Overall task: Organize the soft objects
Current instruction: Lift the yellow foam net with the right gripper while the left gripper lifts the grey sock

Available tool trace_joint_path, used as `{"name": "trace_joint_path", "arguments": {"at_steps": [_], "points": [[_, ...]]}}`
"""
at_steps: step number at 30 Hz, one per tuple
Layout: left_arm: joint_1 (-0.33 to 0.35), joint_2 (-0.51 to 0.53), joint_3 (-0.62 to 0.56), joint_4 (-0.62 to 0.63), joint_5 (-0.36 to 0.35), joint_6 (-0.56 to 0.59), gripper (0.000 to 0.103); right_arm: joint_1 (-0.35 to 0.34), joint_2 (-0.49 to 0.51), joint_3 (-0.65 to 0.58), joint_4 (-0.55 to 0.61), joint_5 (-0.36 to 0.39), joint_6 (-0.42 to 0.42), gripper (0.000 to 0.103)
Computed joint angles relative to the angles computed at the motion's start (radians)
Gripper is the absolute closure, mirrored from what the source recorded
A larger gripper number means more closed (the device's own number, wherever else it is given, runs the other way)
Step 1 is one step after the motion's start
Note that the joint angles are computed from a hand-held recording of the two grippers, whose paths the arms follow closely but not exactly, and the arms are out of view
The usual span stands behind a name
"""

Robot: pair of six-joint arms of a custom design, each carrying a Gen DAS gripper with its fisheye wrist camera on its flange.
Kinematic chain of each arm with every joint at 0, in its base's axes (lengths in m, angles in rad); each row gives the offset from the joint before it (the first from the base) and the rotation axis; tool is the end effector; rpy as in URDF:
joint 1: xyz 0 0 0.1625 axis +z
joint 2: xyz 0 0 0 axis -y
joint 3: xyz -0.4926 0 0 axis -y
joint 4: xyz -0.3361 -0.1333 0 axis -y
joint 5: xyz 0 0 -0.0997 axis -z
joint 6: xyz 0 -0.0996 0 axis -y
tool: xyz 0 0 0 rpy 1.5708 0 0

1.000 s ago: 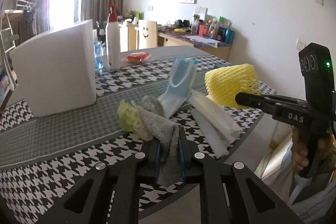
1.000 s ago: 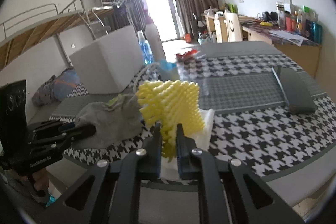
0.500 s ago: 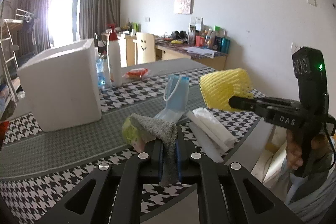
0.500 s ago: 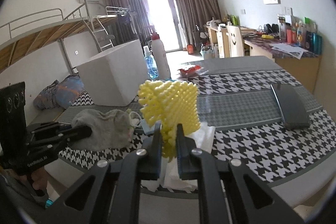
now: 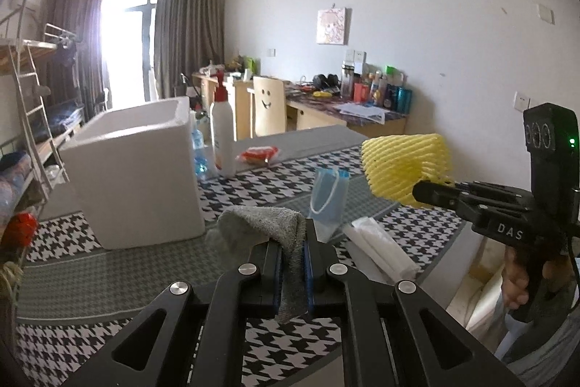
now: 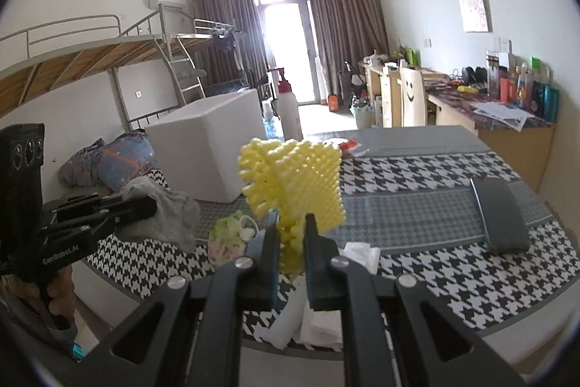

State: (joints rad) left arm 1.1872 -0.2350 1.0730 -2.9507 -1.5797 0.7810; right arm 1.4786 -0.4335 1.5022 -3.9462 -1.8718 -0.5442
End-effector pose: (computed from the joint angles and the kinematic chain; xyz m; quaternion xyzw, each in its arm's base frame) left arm -0.1918 -0.8291 -0.0065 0.5309 0.8041 -0.2632 0.0486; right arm 0.0364 -0.7331 0.1462 0.0871 -0.7855 0.5336 0.3011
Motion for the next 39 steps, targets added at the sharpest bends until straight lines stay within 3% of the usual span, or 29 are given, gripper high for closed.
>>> {"name": "trace_joint_path", "arguments": {"at_steps": [17, 39], "points": [[-0.016, 0.040, -0.124, 0.008, 0.034, -0.028, 0.093, 0.015, 0.006, -0.062, 0.055, 0.027, -0.036, 0.088], [-0.040, 0.106, -0.327, 0.120, 0.010, -0.033, 0.093, 0.040, 0.021, -0.186, 0.150, 0.032, -0.085, 0.088]]}}
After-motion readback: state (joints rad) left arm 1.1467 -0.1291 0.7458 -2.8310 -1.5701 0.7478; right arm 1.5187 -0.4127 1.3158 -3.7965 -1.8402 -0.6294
